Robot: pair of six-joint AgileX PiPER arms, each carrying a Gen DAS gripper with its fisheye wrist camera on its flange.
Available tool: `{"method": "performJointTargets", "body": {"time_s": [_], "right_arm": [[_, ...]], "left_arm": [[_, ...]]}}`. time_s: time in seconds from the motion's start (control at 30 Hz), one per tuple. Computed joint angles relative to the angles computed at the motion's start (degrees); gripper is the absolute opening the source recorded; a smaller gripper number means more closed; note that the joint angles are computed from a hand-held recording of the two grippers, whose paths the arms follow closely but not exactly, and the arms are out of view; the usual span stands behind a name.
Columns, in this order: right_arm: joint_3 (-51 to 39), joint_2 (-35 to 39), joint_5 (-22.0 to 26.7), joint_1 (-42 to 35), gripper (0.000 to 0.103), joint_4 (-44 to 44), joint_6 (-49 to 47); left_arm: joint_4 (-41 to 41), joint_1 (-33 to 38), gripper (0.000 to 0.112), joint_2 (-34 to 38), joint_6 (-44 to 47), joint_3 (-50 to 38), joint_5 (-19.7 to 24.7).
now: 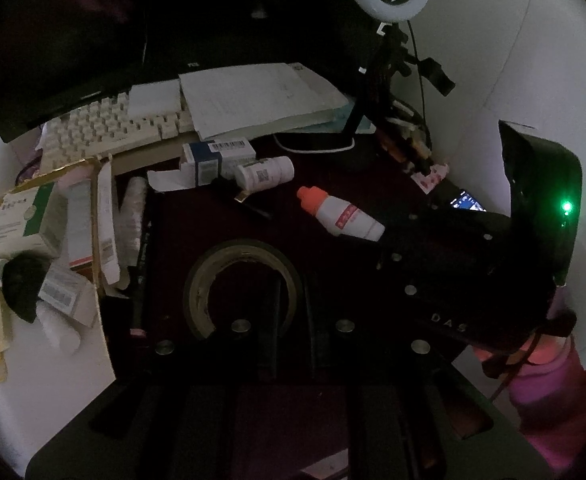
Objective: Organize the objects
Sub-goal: 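Carry the tape roll and orange-capped bottle toward the white tray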
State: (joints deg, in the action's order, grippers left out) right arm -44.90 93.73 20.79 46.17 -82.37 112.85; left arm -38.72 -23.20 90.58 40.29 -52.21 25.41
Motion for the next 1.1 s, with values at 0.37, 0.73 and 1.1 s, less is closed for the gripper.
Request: {"method": "performJointTargets", "body": {"time_s": [0.37,0.73,1.1], "right_arm": [[-1.5,0.3,0.3,0.9,0.026,1.6,-2.3],[-3.1,0.6,0.8,1.8,0.026,3.6,-5.0],[-5.0,0.6,1.1,2.6,0.026,5.9,-8.5]], "left_arm": [[-0.4,2.1,0.010,-2.6,0.7,1.7,0.2],[-2.7,5.1,0.010,-4.9,3.6,2.8,1.1],[-4.6,7.8,0.010,-8.0,5.2,4.4,2.2]]}}
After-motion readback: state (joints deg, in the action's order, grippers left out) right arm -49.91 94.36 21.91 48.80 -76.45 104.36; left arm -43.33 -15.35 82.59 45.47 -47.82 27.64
